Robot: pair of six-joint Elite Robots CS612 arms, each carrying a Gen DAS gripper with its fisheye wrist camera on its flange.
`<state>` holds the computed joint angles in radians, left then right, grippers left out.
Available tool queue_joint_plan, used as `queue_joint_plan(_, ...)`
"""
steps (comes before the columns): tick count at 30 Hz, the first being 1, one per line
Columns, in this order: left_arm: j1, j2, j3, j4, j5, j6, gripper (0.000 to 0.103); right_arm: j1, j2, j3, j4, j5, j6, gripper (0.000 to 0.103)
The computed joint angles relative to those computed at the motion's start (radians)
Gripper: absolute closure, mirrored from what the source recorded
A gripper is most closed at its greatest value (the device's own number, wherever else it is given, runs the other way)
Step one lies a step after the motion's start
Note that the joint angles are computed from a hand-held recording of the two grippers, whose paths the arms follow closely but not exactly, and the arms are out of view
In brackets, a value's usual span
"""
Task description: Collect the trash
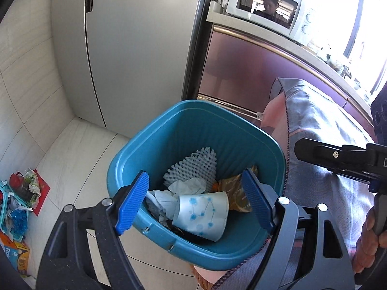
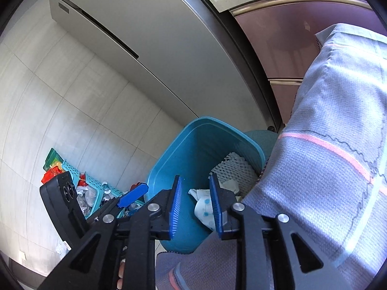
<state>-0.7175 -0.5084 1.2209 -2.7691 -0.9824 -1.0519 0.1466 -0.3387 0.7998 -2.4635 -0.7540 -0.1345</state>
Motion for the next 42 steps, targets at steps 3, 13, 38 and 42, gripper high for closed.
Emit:
queue_joint_plan(3,-0.008,-0.011,0.021,-0.023,0.021,0.007,0.025,-0.004,-0.014,0.031,-0.035,0.001,-0.005,0.067)
queue_joint_plan(13,-0.044,-0.044,0.077,-0.102,0.102,0.048,0.016,-0.023,-0.075,0.158,-0.191,-0.001,-0.032,0.048)
queue_joint_plan(38,-0.152,-0.030,0.037,-0.234,0.298,0.159,0.006,-0.072,-0.202,0.545,-0.983,-0.312,0.070,0.007)
queue_joint_plan(42,-0.168,-0.017,0.012,-0.254,0.332,0.196,0.006,-0.087,-0.209,0.578,-1.062,-0.337,0.102,0.007)
